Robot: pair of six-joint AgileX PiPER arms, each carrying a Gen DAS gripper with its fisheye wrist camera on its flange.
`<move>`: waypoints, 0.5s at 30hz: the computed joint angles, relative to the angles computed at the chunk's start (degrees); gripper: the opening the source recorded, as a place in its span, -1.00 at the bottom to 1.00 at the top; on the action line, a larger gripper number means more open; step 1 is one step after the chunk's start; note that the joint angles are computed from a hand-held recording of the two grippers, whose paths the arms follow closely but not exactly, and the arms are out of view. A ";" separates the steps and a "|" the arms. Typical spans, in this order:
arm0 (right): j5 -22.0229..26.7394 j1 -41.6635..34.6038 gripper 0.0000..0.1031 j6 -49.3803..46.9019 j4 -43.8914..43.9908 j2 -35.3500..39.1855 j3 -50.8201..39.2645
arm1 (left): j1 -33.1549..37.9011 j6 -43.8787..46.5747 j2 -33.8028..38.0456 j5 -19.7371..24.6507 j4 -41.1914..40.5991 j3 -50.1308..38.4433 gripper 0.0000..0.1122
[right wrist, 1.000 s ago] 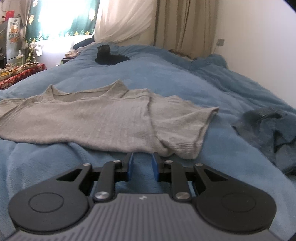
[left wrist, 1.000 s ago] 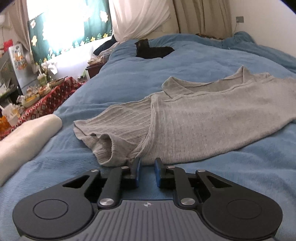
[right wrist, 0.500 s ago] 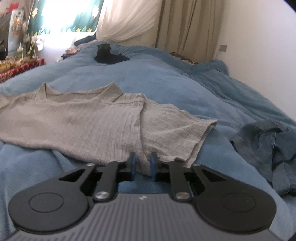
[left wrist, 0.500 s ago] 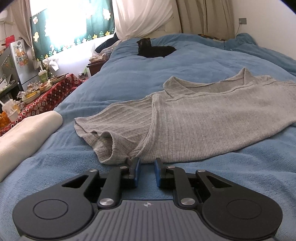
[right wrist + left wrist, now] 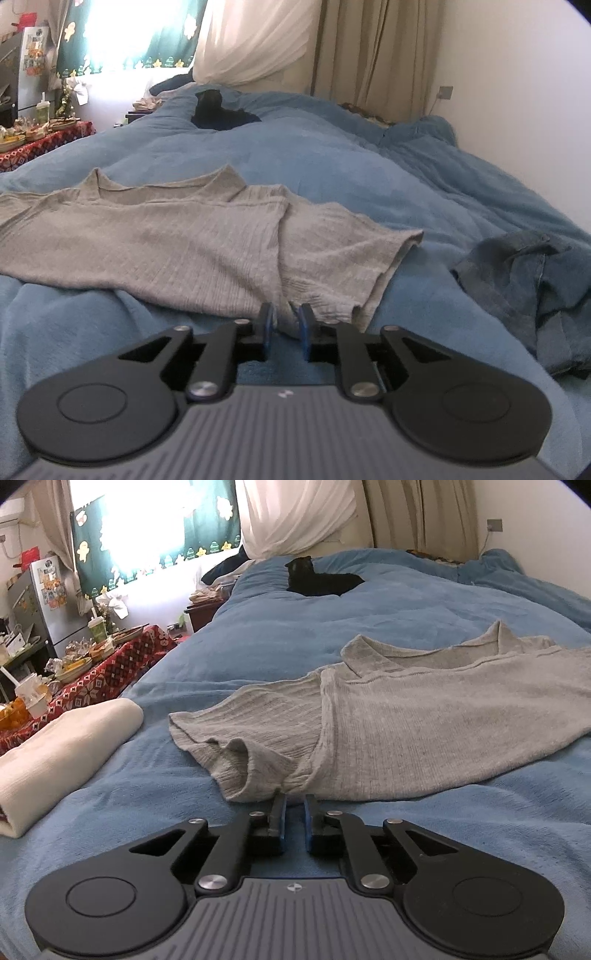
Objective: Fold clothes
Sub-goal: 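Move both open grippers over the folded grey shirt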
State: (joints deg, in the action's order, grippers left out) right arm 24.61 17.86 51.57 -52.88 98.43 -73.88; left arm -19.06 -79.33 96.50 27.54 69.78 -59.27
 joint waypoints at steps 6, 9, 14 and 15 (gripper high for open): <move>1.59 1.76 -0.65 2.03 -2.98 -2.45 2.21 | 1.35 2.09 -3.30 -0.29 -3.21 1.52 -0.80; 1.68 2.56 -0.62 1.31 -1.75 -3.28 2.58 | 1.91 1.33 -4.67 0.50 -3.98 1.79 -0.59; 1.05 3.46 -0.61 -0.41 0.84 -3.49 2.59 | 5.84 3.14 -5.88 -5.21 -9.39 2.18 -0.16; 1.09 3.59 -0.60 -0.46 0.98 -3.37 2.43 | 6.62 3.77 -5.76 -6.83 -10.79 2.13 -0.10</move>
State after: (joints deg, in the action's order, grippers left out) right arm 25.70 21.45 51.11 -51.90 95.06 -71.45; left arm -12.44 -75.56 90.73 20.71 59.00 -57.14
